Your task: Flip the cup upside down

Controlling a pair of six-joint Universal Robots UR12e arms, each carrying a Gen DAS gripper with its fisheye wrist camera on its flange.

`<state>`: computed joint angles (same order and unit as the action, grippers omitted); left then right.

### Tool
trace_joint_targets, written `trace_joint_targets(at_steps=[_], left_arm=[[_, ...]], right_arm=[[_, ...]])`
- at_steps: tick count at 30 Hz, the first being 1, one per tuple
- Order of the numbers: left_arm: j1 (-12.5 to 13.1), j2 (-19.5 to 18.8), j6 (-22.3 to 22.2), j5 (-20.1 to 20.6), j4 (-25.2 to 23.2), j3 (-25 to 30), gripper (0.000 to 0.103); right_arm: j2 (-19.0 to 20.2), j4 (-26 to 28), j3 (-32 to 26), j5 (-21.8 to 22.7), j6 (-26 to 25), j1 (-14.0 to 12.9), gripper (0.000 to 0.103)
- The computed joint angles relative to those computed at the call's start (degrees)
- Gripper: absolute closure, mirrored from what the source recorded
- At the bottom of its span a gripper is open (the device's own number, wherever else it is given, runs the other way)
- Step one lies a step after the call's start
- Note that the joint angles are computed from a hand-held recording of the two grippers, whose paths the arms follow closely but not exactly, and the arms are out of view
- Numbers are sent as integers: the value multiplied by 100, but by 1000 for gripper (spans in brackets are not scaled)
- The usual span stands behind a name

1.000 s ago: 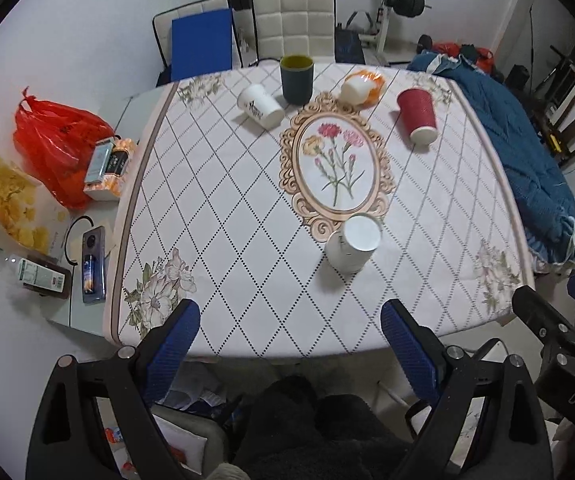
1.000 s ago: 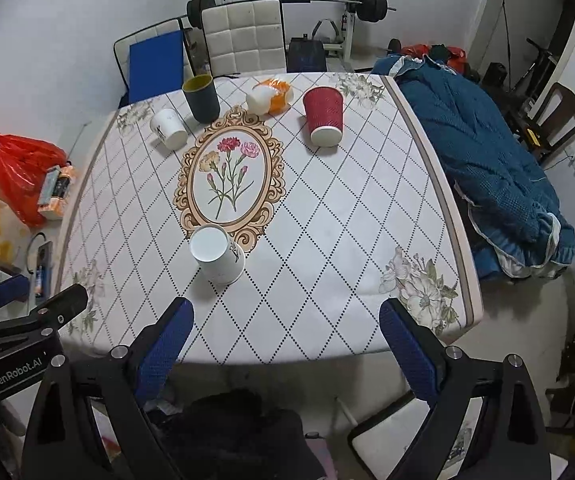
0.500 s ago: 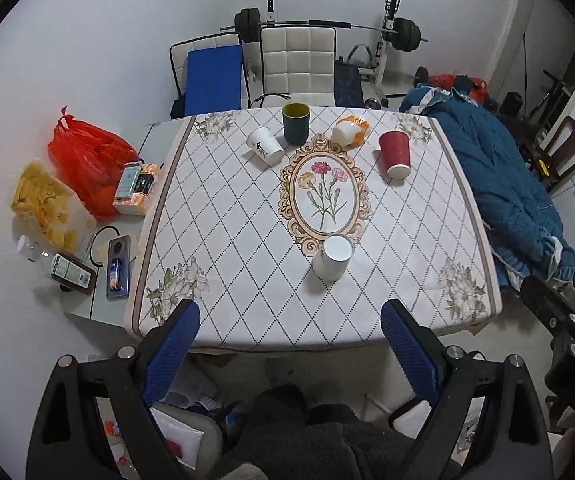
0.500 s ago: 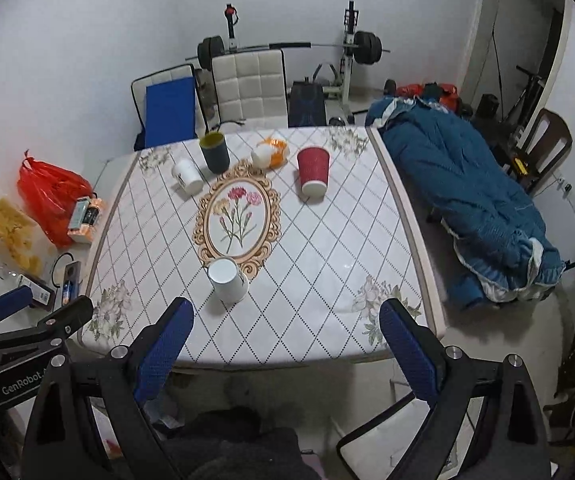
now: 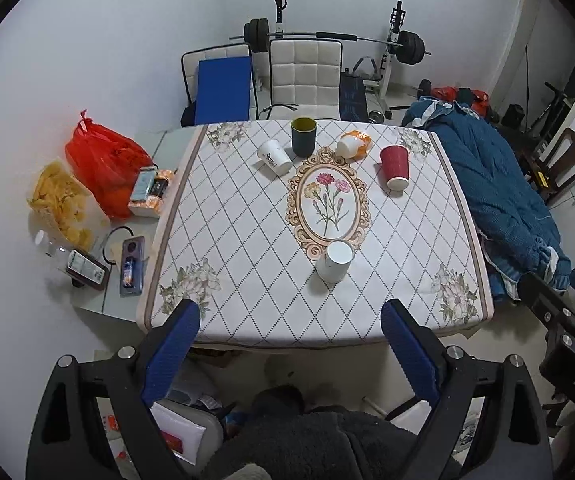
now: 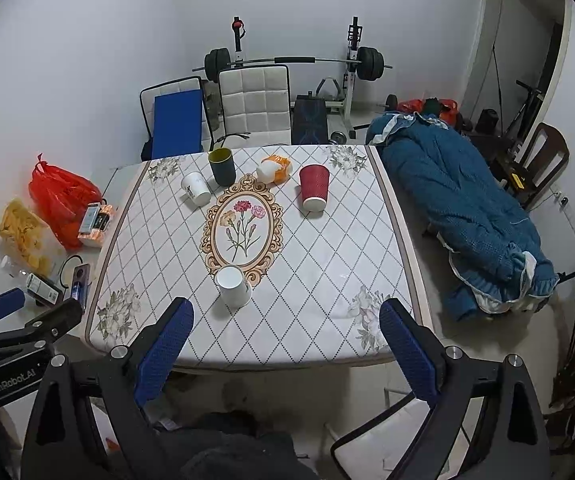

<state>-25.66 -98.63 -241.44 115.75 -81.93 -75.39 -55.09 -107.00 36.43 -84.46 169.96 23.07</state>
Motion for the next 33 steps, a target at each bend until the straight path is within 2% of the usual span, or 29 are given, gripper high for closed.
trace_joint_targets(at_steps=[13,33], left_arm=[[-37,13,-46,-7,-65,16,10],[-64,19,-72,30,-103,22,10]], right_arm=[[-85,60,88,60,-24,-5,7],[-13,134,6,105,-89,-4,7]])
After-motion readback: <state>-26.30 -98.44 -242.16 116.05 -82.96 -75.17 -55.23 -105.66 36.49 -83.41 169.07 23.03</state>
